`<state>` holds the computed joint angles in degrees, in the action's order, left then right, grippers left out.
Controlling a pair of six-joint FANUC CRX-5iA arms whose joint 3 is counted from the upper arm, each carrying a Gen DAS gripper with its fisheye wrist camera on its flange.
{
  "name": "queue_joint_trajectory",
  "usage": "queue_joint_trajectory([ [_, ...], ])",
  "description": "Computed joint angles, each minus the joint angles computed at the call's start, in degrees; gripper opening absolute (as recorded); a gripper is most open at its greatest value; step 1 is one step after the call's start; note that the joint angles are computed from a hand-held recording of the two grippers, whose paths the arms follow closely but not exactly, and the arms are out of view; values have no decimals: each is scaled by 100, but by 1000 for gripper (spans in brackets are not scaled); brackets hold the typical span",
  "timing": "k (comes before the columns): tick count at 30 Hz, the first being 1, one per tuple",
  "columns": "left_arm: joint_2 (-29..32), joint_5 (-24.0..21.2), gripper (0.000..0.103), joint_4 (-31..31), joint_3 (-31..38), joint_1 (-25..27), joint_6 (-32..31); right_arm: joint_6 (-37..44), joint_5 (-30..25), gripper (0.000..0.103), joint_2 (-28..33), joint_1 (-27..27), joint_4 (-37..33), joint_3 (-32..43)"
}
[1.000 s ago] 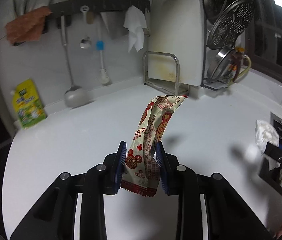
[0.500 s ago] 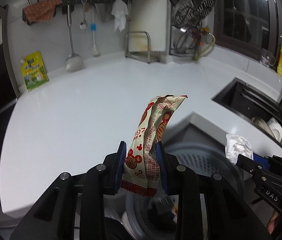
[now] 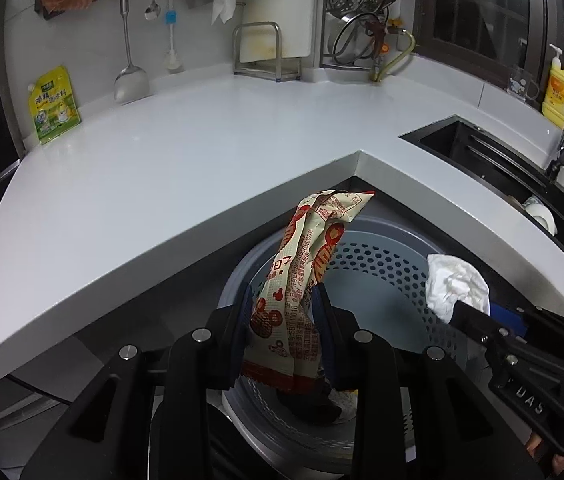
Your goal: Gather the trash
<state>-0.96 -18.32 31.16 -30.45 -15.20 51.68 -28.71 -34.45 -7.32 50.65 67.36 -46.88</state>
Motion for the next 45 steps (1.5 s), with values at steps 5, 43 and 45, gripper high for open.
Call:
queue_joint_trajectory([
  [5,-3,-85,35,-462,77,36,450,29,73,28,76,-7,-35,49],
  [43,-380,131,96,-330,-177,231,541,-301,-574,70,-16,293,242,55],
  [45,-401,116,97,-385,-174,246,599,-307,-618,70,-22,321,243,57],
])
